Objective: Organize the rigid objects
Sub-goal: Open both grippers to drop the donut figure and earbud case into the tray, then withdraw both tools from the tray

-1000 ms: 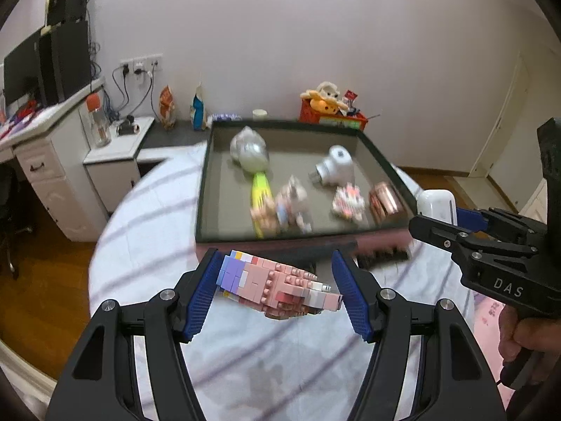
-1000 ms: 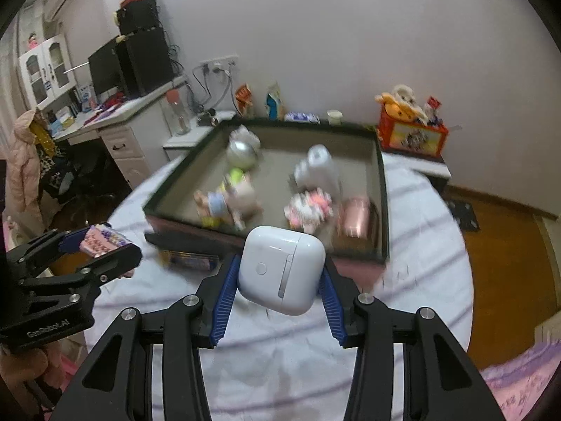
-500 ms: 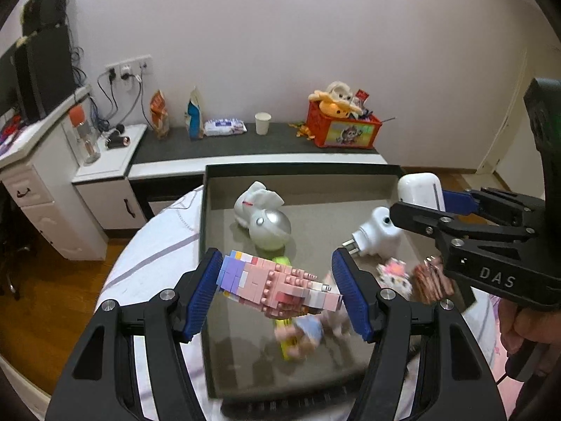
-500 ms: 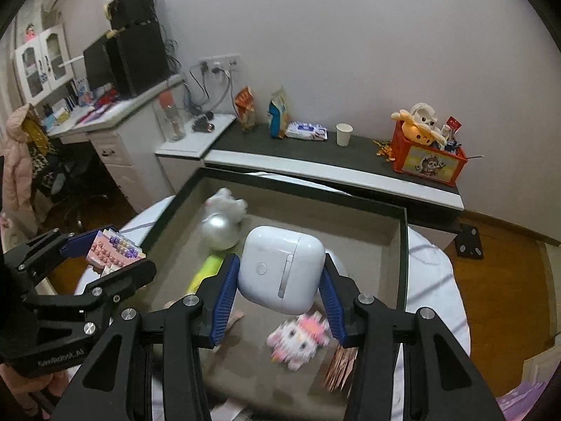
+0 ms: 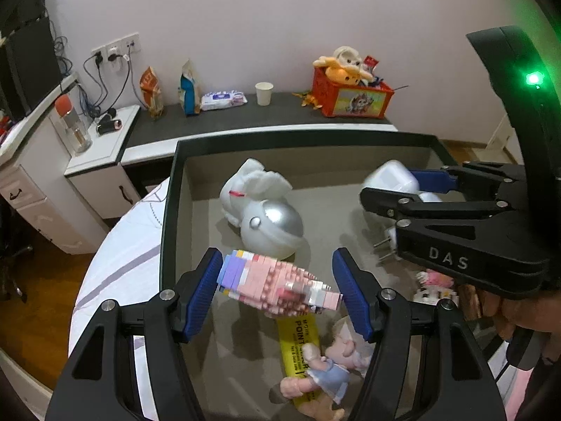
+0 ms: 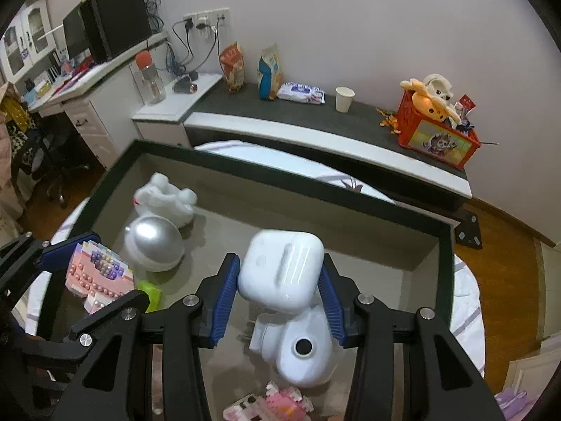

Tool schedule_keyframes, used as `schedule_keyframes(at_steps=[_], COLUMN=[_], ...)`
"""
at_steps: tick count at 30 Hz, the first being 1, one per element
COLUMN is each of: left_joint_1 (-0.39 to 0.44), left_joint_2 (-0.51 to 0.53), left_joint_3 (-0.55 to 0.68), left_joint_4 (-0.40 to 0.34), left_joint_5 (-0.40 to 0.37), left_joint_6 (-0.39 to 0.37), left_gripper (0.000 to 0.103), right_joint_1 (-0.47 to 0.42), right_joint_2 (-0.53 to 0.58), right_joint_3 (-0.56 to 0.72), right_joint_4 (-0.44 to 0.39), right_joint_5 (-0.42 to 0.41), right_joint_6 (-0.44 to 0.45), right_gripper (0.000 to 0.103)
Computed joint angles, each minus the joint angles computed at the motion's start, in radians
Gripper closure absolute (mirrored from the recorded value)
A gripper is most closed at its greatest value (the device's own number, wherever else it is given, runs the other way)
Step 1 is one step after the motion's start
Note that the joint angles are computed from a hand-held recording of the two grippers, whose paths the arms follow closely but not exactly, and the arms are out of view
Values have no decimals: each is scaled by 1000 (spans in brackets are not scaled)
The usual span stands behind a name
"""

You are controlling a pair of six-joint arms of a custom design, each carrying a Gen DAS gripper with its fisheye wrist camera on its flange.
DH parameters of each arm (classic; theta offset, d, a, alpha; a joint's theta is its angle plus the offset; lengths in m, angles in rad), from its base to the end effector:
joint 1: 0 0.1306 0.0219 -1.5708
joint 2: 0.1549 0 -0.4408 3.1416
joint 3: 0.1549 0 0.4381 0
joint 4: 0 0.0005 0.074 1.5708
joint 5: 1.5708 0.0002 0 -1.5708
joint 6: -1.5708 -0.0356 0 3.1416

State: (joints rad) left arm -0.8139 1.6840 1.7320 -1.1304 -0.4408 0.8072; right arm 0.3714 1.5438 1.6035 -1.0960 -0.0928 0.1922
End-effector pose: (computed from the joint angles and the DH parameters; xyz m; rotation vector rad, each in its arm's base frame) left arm 0.4405 -0.4449 0.4828 -0.1308 2.4937 -0.0653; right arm 0.5311 0.2098 0.4997 -0.7581 2.4992 0.1847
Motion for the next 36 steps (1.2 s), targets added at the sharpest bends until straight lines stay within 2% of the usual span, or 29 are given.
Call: schedule_keyframes(at_steps=[1, 2, 3, 4, 5, 7, 11, 13, 24, 32, 36], left_joint_1=[0, -2, -2, -2, -5, -18, -32, -46, -156, -259, -314], left_joint_2=[2, 3, 2, 3, 1, 5, -16, -33, -83, -133, -161], left_joint_3=[1, 2, 2, 3, 3, 20, 17, 11, 32, -9, -50], left_joint_4=[-10, -18, -21, -28, -18, -49, -53, -53, -172, -219, -234], left_joint_5=[-3, -6, -6, -8, 1, -36, -49, -71, -202, -256, -269], left_joint_6=[5, 8, 8, 10, -1, 1, 14, 33, 158, 298, 395], left_gripper=[36, 32, 28, 18, 11, 0, 0, 0, 0, 0, 0], right_joint_1=[-2, -3, -5, -6, -8, -12, -26, -35, -51, -56, -70], right_joint_2=[-1, -3, -3, -6, -14, -21, -60, -83, -277, -449, -539], right_joint_3=[-4, -6, -6, -8, -13, -14, -34, -48, -170, -276, -329], right_joint_4=[2, 5, 10, 18, 29, 35, 55, 64, 87, 68, 48], right_joint_5=[0, -3, -5, -8, -14, -24, -41, -56, -98, -111, -114], right_joint_6=[-1, -5, -7, -8, -11, -18, -52, -70, -126, -140, -140], right_gripper=[55, 46, 33, 23, 23, 20, 12, 0, 0, 0, 0])
